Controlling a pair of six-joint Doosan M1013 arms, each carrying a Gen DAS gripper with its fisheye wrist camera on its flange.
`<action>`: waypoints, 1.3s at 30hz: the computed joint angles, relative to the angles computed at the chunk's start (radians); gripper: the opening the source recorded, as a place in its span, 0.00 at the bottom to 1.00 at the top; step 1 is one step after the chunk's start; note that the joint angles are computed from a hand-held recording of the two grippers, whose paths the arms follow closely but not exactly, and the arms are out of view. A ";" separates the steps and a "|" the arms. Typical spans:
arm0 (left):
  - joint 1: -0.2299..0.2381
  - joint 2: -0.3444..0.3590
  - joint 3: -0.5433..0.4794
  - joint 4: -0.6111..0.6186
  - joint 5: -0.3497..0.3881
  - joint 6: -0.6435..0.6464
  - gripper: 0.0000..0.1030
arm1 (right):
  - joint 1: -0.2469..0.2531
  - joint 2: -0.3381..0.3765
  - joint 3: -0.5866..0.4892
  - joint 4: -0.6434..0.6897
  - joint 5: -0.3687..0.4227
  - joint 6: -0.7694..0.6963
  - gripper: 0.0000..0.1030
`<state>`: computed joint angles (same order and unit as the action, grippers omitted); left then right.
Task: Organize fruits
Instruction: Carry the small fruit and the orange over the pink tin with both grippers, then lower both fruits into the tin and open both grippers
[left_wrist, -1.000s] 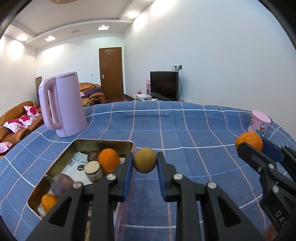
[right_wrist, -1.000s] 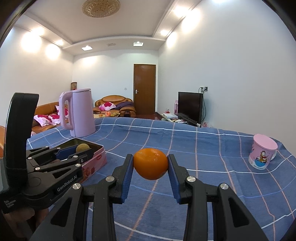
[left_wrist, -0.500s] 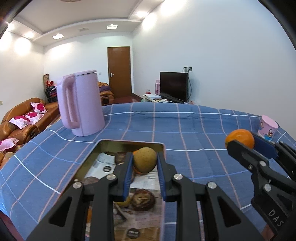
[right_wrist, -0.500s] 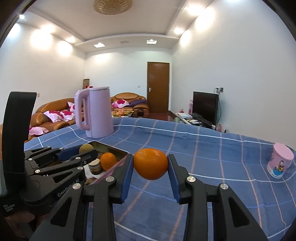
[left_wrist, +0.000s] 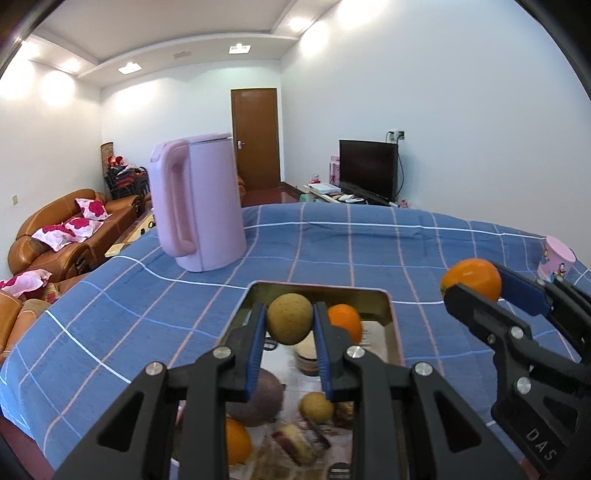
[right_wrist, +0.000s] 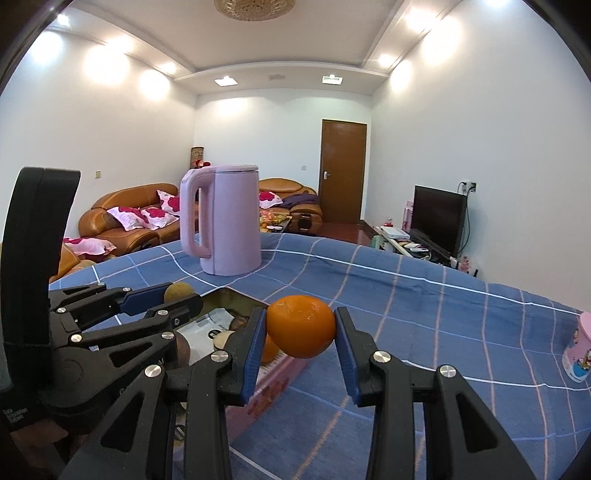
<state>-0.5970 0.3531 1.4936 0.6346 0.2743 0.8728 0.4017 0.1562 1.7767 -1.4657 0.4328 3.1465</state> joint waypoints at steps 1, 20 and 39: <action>0.003 0.001 -0.002 -0.003 0.003 0.003 0.26 | 0.000 0.003 -0.005 0.010 -0.004 -0.013 0.38; 0.046 0.041 -0.068 -0.229 0.071 0.250 0.26 | -0.004 0.074 -0.104 0.294 -0.037 -0.302 0.38; 0.054 0.080 -0.126 -0.380 0.182 0.420 0.26 | -0.024 0.125 -0.169 0.707 -0.003 -0.682 0.38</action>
<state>-0.5433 0.4327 1.3680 0.2545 0.4566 1.2929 0.3776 0.2813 1.6079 -0.7584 0.4297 2.4645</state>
